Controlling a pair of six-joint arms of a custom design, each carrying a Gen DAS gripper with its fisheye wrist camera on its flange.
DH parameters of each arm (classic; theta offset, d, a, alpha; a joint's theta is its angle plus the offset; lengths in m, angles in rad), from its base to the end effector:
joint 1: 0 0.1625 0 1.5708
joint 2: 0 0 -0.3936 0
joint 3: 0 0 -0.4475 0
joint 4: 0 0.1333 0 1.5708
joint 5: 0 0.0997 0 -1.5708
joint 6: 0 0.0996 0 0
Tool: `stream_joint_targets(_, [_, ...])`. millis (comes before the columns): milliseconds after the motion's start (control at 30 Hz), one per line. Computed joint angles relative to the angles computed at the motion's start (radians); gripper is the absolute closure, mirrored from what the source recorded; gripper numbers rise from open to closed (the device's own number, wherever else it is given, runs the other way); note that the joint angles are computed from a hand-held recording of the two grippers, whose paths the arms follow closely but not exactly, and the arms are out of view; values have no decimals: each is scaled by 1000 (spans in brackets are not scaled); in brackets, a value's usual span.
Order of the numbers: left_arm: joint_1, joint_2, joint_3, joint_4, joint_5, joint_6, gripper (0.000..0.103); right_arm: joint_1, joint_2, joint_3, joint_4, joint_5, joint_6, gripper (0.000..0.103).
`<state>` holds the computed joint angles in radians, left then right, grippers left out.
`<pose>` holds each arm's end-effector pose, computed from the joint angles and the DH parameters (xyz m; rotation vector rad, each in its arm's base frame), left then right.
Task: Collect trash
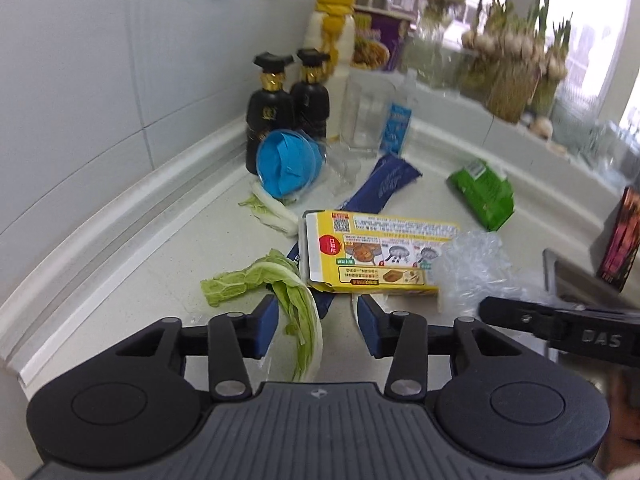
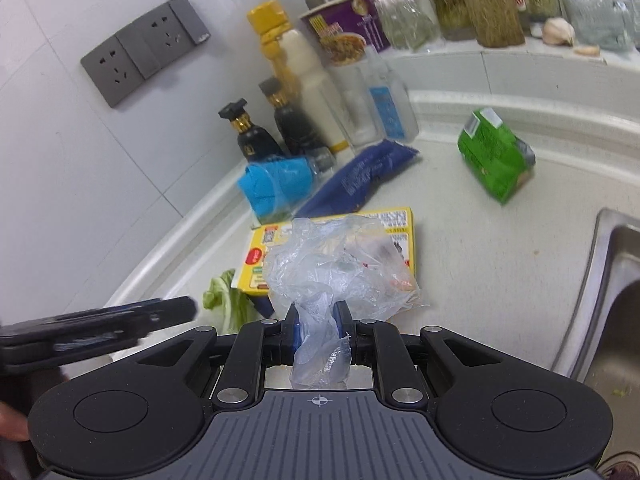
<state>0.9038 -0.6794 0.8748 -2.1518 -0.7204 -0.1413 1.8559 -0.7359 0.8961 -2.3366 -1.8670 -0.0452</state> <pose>-0.3699 -0.8062 0.2995 0.4133 2.3421 -0.8471 0.3446 -0.8053 0.3338 0.3296 -2.7668 0.9130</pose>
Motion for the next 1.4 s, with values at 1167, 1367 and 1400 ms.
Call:
stream_joint_targets(1167, [-57, -252, 290, -125, -128, -247, 99, 42, -94, 117, 101, 12, 8, 89])
stream_joint_targets(1367, [-85, -372, 455, -173, -97, -341, 99, 55, -124, 164, 139, 50, 24, 89])
stream_joint_targets(1400, [-90, -390, 479, -176, -88, -360, 99, 58, -129, 172, 146, 56, 27, 89])
